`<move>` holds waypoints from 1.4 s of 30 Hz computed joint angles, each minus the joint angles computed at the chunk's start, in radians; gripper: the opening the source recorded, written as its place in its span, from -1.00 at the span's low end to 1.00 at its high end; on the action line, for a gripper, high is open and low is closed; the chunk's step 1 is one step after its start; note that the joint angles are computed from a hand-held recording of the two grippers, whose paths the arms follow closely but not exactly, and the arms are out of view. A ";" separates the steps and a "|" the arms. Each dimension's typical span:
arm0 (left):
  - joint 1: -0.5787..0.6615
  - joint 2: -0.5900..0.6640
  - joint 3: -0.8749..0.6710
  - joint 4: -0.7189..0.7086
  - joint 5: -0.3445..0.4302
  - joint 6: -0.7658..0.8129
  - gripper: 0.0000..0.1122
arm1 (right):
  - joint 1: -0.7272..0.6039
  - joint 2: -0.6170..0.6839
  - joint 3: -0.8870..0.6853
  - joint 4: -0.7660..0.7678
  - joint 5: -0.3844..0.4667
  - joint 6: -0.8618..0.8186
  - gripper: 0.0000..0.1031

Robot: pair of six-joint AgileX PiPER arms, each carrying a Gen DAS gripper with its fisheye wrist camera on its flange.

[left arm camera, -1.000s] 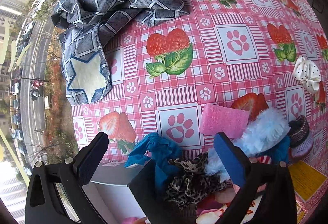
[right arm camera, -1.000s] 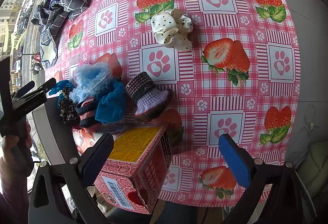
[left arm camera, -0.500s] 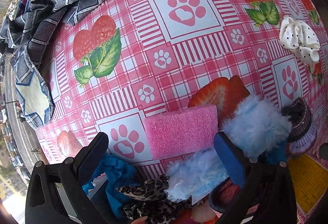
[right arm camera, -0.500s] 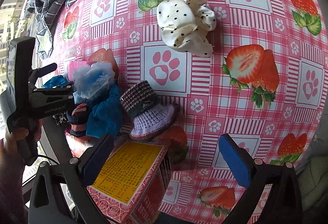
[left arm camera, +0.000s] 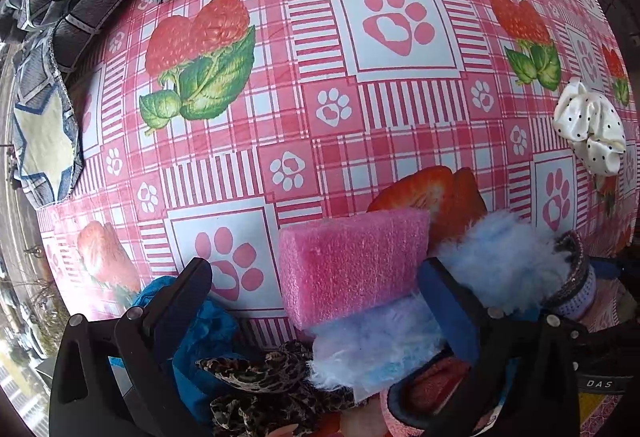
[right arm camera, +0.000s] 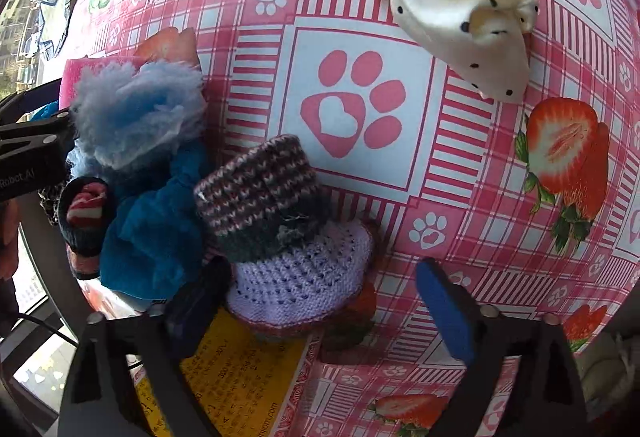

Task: Organize soft objects
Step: 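Grasp the second pink sponge with the left gripper while the right gripper grasps the purple knit hat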

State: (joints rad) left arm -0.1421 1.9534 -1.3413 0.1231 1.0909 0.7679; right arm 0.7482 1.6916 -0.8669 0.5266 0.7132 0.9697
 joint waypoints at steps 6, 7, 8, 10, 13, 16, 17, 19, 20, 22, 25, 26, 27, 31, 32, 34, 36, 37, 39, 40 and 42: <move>0.033 0.022 -0.035 -0.007 0.001 0.017 0.79 | 0.024 -0.094 0.067 -0.053 -0.040 0.097 -0.31; 0.027 0.023 -0.052 0.007 0.013 0.000 0.79 | 0.032 -0.109 0.077 -0.065 -0.046 0.124 -0.31; 0.028 0.028 -0.061 0.003 0.023 -0.004 0.79 | 0.040 -0.126 0.090 -0.071 -0.056 0.144 -0.31; 0.029 0.044 -0.088 -0.027 0.059 -0.016 0.79 | 0.050 -0.152 0.111 -0.077 -0.070 0.171 -0.31; 0.032 0.058 -0.103 -0.047 0.082 -0.035 0.79 | 0.066 -0.203 0.144 -0.094 -0.077 0.211 -0.31; 0.017 0.076 -0.097 -0.030 0.072 -0.089 0.79 | 0.082 -0.231 0.156 -0.109 -0.087 0.252 -0.31; 0.014 0.073 -0.085 -0.018 0.062 -0.106 0.79 | 0.084 -0.235 0.159 -0.109 -0.090 0.254 -0.31; -0.003 0.082 -0.059 0.016 0.026 -0.153 0.79 | 0.075 -0.236 0.168 -0.085 -0.100 0.222 -0.31; -0.004 0.088 -0.060 0.028 0.026 -0.164 0.79 | 0.074 -0.241 0.172 -0.081 -0.101 0.214 -0.31; -0.005 0.097 -0.049 0.055 0.013 -0.189 0.78 | 0.074 -0.224 0.154 -0.092 -0.094 0.204 -0.25; 0.007 0.102 -0.041 0.066 0.006 -0.201 0.74 | 0.074 -0.181 0.094 -0.175 -0.049 0.236 0.34; 0.012 0.104 -0.046 0.061 0.011 -0.199 0.73 | 0.069 -0.164 0.055 -0.203 -0.019 0.238 0.34; 0.020 0.101 -0.044 0.056 0.012 -0.192 0.72 | 0.067 -0.153 0.038 -0.217 -0.005 0.230 0.34; 0.035 0.094 -0.053 0.032 0.037 -0.150 0.50 | 0.051 -0.104 0.008 -0.182 0.013 0.138 0.34; 0.041 0.091 -0.058 0.019 0.048 -0.136 0.37 | 0.049 -0.091 0.002 -0.165 0.018 0.118 0.33; 0.026 0.064 -0.032 0.028 0.022 -0.145 0.31 | 0.053 -0.078 -0.003 -0.150 0.027 0.110 0.14; -0.011 0.061 -0.054 0.035 0.015 -0.170 0.30 | 0.061 -0.081 -0.010 -0.163 0.042 0.129 -0.01; -0.009 0.053 -0.050 0.024 0.005 -0.169 0.30 | 0.065 -0.091 -0.006 -0.166 0.040 0.137 -0.14; -0.001 0.034 -0.050 -0.003 -0.015 -0.165 0.30 | 0.080 -0.115 -0.003 -0.198 0.046 0.192 -0.21; 0.004 0.026 -0.058 -0.019 -0.022 -0.159 0.30 | 0.085 -0.126 -0.007 -0.221 0.056 0.227 -0.24; 0.008 0.001 -0.060 -0.039 -0.043 -0.154 0.30 | 0.096 -0.169 0.018 -0.256 0.046 0.303 -0.24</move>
State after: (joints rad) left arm -0.1342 1.9543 -1.4011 0.0839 1.0484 0.6136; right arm 0.8440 1.5228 -0.8490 0.2703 0.7593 1.2729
